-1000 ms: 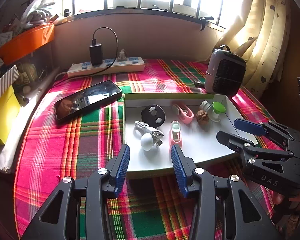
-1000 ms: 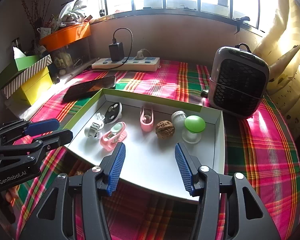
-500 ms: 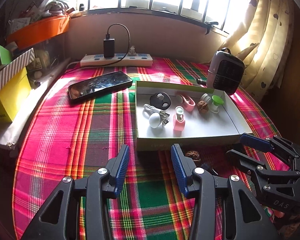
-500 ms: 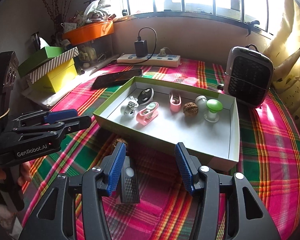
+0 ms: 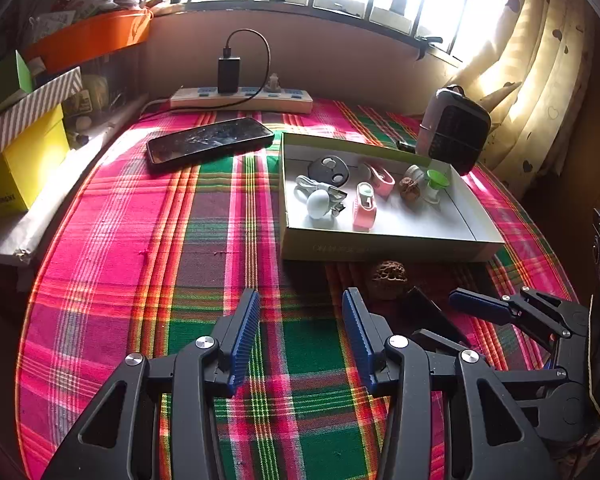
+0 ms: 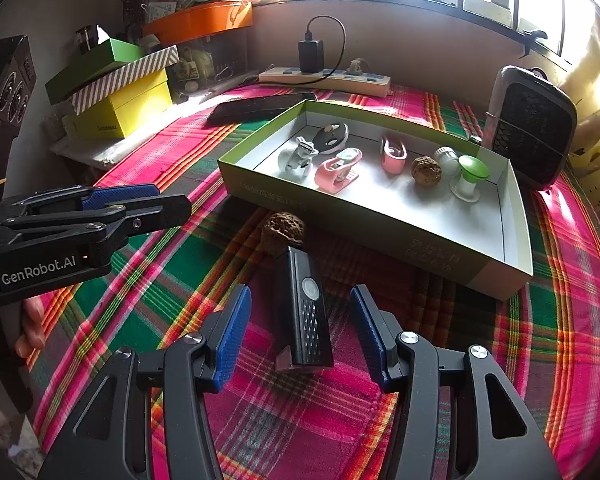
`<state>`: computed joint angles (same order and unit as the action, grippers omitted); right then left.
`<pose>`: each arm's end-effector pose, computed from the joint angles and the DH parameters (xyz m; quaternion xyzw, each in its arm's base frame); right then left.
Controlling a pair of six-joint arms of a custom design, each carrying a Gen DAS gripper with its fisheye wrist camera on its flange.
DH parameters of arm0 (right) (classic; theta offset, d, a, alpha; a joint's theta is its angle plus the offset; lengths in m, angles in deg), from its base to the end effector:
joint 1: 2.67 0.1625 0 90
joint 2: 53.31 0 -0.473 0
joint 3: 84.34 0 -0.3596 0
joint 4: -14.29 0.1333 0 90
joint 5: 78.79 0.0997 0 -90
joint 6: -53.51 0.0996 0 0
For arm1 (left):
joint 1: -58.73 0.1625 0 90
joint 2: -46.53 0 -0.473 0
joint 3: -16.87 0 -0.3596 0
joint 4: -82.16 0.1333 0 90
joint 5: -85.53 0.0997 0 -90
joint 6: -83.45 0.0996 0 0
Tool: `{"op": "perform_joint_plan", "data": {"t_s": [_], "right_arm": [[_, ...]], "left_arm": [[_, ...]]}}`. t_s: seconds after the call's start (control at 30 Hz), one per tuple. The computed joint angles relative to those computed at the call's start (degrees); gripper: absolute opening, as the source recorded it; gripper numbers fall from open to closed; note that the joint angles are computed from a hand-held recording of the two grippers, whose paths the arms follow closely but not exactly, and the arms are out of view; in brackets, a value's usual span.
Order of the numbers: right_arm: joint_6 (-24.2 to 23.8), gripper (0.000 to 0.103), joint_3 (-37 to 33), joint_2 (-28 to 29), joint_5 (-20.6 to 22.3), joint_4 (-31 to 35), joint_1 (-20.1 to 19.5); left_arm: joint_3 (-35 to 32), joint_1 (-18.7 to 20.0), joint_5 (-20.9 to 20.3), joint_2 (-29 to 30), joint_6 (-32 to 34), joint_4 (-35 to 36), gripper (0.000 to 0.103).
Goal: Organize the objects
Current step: 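Withdraw both grippers, the left toward the second walnut, the right toward the black device, then close the right gripper on the black device while the left grasps the second walnut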
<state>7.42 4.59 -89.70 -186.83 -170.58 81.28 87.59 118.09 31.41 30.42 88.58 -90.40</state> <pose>0.0242 -0.7436 0.1548 0.2621 -0.8847 0.2561 0.2880 -0.2370 -0.7762 -0.0240 0.2127 0.9014 -0.2901 0.2408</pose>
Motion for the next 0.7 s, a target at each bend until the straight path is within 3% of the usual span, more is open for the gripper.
{"op": "perform_joint_plan", "data": {"t_s": [0.33,0.5,0.7], "right_arm": [[-1.74,0.052,-0.58,1.07,-2.93,-2.35,0.04],[-1.74,0.032,-0.65,0.85,-2.68,-1.65,-0.10],[-1.35,0.030,-0.28,0.29,-2.07,-1.16,-0.45]], "left_arm": [[-1.01,0.28,-1.65,0.55,-0.36,2.07,0.042],[-2.06,0.36,-2.75,1.05,-0.28,3.61,0.042],[-3.42,0.48,-3.77,1.59,-0.20,5.05,0.042]]}}
